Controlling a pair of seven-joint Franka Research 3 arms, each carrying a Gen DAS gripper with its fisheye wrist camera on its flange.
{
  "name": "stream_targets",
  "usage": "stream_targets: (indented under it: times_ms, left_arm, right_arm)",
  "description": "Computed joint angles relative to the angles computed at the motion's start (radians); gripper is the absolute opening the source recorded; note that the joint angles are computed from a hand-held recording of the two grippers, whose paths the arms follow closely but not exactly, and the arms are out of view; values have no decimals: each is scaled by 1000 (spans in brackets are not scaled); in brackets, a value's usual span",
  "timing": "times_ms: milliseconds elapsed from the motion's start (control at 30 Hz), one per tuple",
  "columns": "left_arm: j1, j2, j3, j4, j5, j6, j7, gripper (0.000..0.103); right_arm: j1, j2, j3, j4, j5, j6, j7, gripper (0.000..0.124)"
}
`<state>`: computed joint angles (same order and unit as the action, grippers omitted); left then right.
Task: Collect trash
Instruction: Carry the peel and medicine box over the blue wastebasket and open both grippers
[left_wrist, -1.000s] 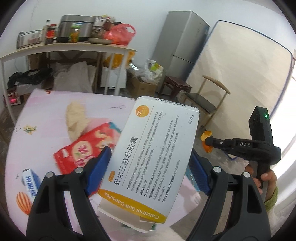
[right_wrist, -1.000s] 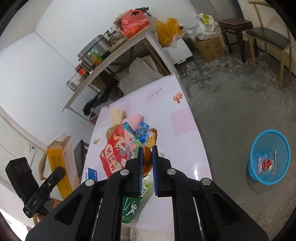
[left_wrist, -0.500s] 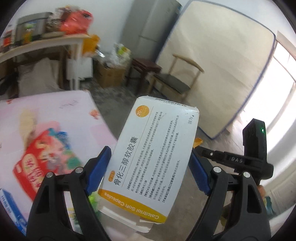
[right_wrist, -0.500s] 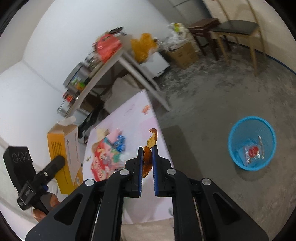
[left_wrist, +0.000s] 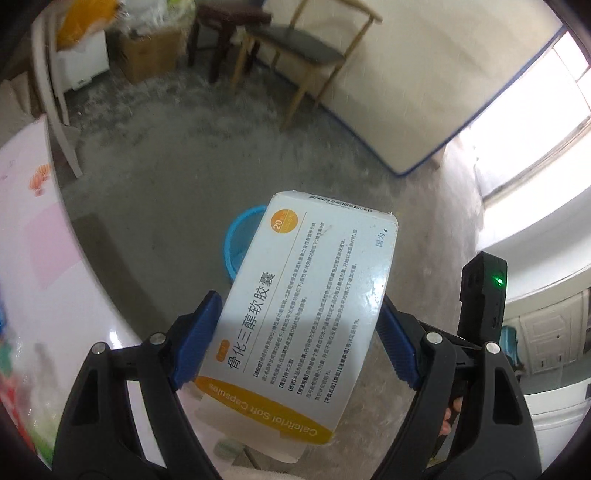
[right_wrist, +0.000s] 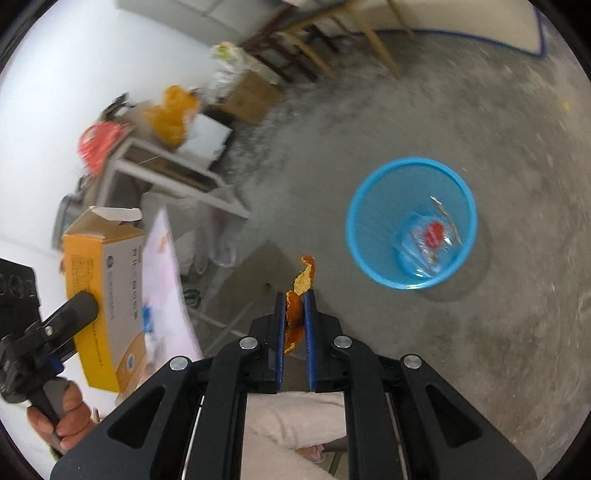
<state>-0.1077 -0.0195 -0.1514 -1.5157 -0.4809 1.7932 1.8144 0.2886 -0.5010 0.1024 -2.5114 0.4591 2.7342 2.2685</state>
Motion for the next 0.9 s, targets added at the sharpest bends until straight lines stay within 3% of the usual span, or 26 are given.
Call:
stream_targets:
  times_ms: [100,133,200,300,400,567,900]
  left_arm:
    - [-32,101,-37,81,49,27,-81,84]
    - [-45,140,-51,113,67,44,-106,85]
    - [-59,180,-67,138,112,87,-127,86]
    - [-76,201,-82,136,187,132,-139,86]
    - [-64,183,-85,107,184,144,-126,86]
    - [-29,98,-60,41,162,168,-76,86]
    - [7,-168,50,-150,71,200,110,86]
  right_arm:
    - [-58,76,-10,25,-53,18,-8,20]
    - [-81,114,-13,36,-71,29,-1,37]
    - [-115,160,-16,37,-93,52,29,53]
    - [-150,220,-22,40,-139,35,66,53]
    - [-106,240,-59,2,-56,64,17,53]
    - [-64,219,-65,-58,25,99,-38,53]
    - [-105,24,43,-145,-115,21,89,55]
